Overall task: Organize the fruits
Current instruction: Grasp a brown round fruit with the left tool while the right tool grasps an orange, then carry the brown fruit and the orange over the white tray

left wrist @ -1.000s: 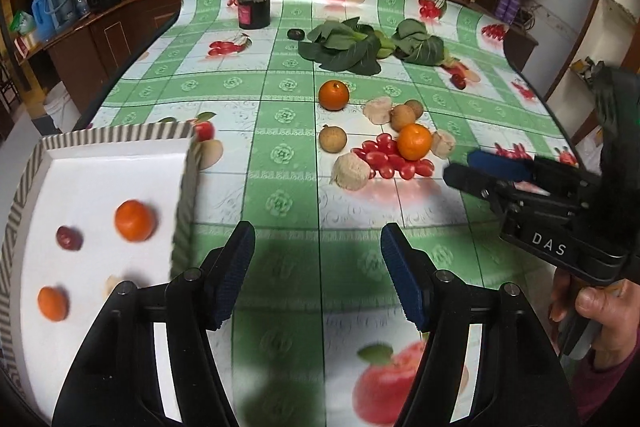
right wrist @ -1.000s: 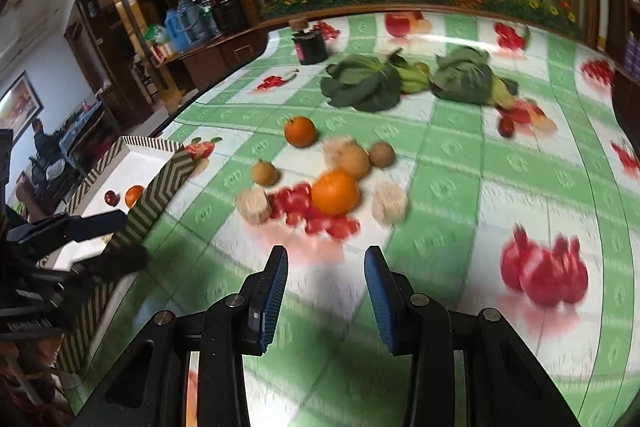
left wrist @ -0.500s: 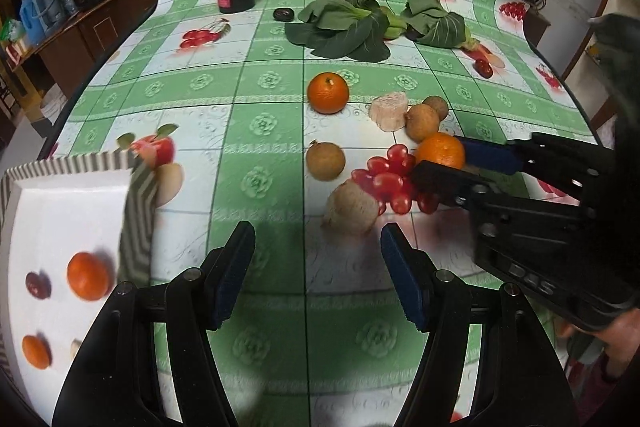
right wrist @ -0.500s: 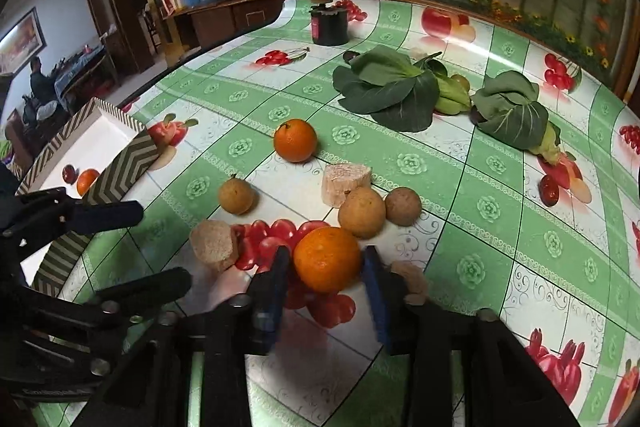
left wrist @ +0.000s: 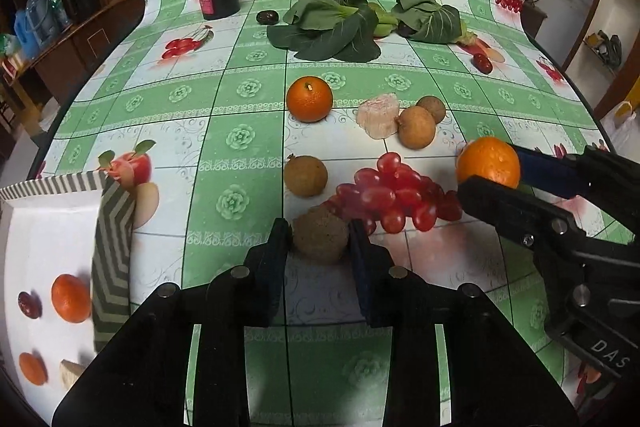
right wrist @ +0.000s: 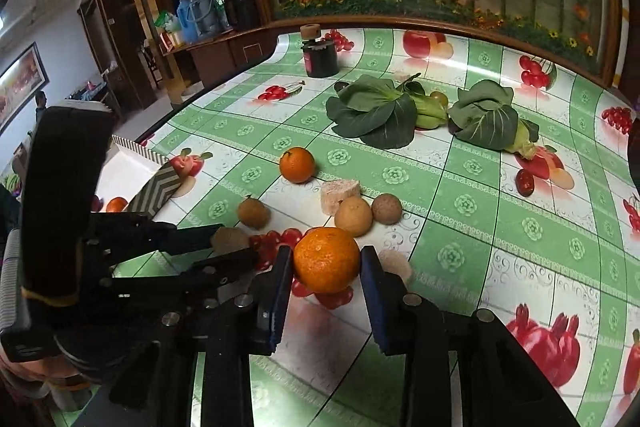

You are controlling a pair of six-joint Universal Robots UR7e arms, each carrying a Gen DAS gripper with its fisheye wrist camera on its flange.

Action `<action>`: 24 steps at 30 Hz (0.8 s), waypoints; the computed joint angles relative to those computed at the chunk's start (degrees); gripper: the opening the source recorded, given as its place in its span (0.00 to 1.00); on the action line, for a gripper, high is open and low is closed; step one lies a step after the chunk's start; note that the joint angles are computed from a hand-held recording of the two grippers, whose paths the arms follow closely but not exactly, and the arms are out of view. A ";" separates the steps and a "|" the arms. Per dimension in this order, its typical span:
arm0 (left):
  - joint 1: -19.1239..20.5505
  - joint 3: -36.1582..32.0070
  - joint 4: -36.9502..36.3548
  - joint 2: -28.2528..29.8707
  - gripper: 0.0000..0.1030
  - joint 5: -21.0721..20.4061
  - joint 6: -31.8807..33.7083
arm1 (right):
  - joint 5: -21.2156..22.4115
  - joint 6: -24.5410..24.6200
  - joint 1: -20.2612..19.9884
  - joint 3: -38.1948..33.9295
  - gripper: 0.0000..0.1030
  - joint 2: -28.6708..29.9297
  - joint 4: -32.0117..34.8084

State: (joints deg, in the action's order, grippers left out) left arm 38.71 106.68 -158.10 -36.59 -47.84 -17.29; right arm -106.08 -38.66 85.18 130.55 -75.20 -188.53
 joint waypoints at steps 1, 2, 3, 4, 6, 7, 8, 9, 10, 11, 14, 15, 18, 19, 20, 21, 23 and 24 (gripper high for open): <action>-0.25 0.72 -0.74 -0.49 0.28 -0.09 0.03 | -0.48 0.21 0.20 0.25 0.32 -0.03 -0.18; -0.52 1.50 -1.54 -1.05 0.28 -0.18 0.03 | -0.87 0.38 0.35 0.50 0.32 -0.05 -0.39; -0.78 2.20 -2.17 -1.59 0.28 -0.27 -0.12 | -1.21 0.51 0.52 0.87 0.32 -0.09 -0.82; -1.12 3.29 -2.96 -2.52 0.28 -0.57 -0.44 | -1.48 0.57 0.66 1.17 0.32 -0.08 -1.32; -1.66 4.79 -3.45 -3.92 0.28 -0.94 -1.32 | -2.23 0.78 1.01 1.82 0.32 -0.11 -2.39; -1.93 5.69 -3.64 -4.76 0.28 -1.15 -1.79 | -2.76 1.00 1.30 2.25 0.32 -0.14 -3.15; -2.20 6.66 -3.82 -5.72 0.28 -1.34 -2.24 | -3.12 1.12 1.50 2.64 0.32 -0.22 -3.69; -2.55 7.82 -4.03 -6.84 0.28 -1.39 -2.78 | -3.36 1.15 1.69 3.03 0.32 -0.25 -4.21; -2.80 8.68 -4.11 -7.73 0.28 -1.36 -3.22 | -3.63 1.16 1.95 3.47 0.32 -0.30 -4.75; -3.03 9.42 -4.21 -8.49 0.28 -1.36 -3.60 | -3.79 1.20 2.12 3.74 0.32 -0.33 -5.03; -3.89 12.21 -4.49 -11.39 0.28 -1.33 -4.71 | -4.05 1.53 2.82 4.72 0.32 -0.44 -5.44; -4.16 13.01 -4.42 -12.21 0.28 -1.13 -5.01 | -3.80 1.67 3.02 5.08 0.32 -0.55 -5.40; -4.75 15.59 -4.16 -15.09 0.28 -0.64 -6.01 | -4.18 1.73 4.08 6.02 0.32 -0.32 -6.20; -4.97 16.72 -4.11 -16.30 0.28 -0.32 -6.38 | -4.48 1.69 4.51 6.25 0.32 -0.06 -6.62; -5.10 17.41 -4.06 -17.04 0.28 -0.05 -6.62 | -4.74 1.66 4.92 6.49 0.32 0.17 -6.97; -5.25 18.21 -4.04 -17.90 0.29 0.34 -6.98 | -5.15 1.66 5.47 6.77 0.32 0.53 -7.41; -5.38 19.82 -3.88 -19.84 0.29 0.98 -7.81 | -5.78 1.69 6.24 7.16 0.32 1.12 -8.25; -5.39 20.50 -3.79 -20.67 0.29 1.20 -8.15 | -6.15 1.82 6.72 7.34 0.32 1.48 -8.62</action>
State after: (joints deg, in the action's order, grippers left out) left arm 33.32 127.17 -161.89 -57.26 -46.65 -25.43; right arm -112.23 -36.84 91.90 137.89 -73.73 -197.15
